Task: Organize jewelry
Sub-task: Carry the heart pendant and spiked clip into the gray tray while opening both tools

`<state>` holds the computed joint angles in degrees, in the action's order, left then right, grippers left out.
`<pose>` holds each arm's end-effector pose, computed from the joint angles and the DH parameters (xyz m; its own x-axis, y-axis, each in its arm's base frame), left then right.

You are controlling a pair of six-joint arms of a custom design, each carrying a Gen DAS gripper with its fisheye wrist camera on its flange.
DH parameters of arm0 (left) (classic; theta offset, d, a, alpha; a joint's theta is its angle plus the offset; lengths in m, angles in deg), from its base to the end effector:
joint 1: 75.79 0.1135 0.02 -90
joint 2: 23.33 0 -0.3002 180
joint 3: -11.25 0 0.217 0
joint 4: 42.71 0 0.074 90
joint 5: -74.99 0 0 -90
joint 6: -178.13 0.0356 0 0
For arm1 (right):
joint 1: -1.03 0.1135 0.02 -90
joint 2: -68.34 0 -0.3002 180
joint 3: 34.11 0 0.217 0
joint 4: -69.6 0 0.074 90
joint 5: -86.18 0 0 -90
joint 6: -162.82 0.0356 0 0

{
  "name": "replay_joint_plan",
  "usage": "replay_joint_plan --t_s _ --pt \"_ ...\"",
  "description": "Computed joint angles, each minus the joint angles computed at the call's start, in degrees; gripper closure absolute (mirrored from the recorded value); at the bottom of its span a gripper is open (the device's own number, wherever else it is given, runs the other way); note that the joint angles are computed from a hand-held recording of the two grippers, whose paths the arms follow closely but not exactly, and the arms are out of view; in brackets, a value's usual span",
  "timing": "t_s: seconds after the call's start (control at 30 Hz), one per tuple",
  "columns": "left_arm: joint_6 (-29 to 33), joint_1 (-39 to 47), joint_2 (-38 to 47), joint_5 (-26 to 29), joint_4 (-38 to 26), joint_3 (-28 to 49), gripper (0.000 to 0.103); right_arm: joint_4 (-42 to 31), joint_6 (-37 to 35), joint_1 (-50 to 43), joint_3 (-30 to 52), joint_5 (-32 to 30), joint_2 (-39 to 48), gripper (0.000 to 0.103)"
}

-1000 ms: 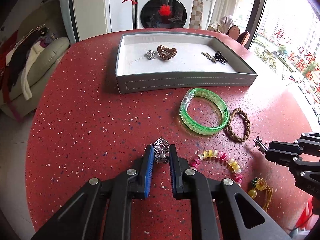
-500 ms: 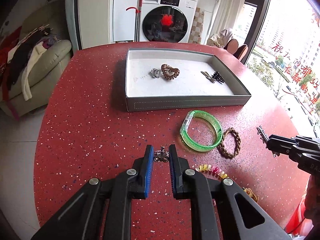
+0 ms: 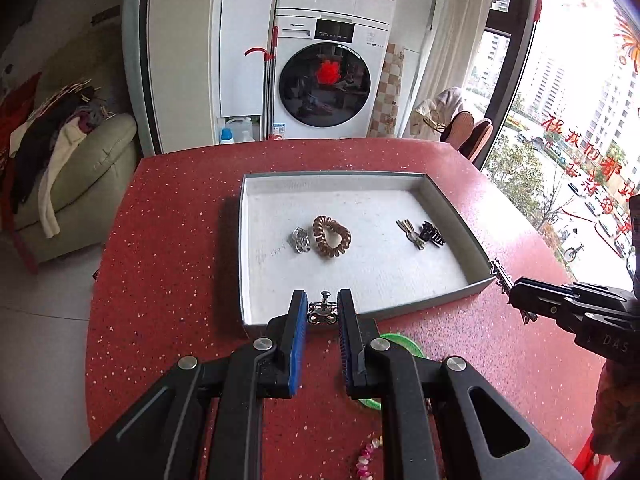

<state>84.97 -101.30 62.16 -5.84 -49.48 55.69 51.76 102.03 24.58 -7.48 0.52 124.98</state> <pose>0.2081 -0.1056 0.1894 -0.6965 0.2721 -0.6639 0.4841 0.8612 -0.1549 0.1077 0.0440 0.1745 -0.7649 0.1974 -0.6131 0.0246 0.9601 0.2785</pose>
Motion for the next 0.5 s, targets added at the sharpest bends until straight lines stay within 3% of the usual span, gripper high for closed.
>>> replay_joint_plan --t_s 0.23,0.5 --pt "-2.30 -0.59 10.18 -0.02 -2.19 11.28 0.069 10.66 -6.85 -13.91 2.36 -10.33 12.27 0.090" --pt "-3.25 -2.65 20.99 -4.61 -1.16 19.09 0.069 23.40 -7.97 -19.53 3.67 -12.73 27.90 0.090"
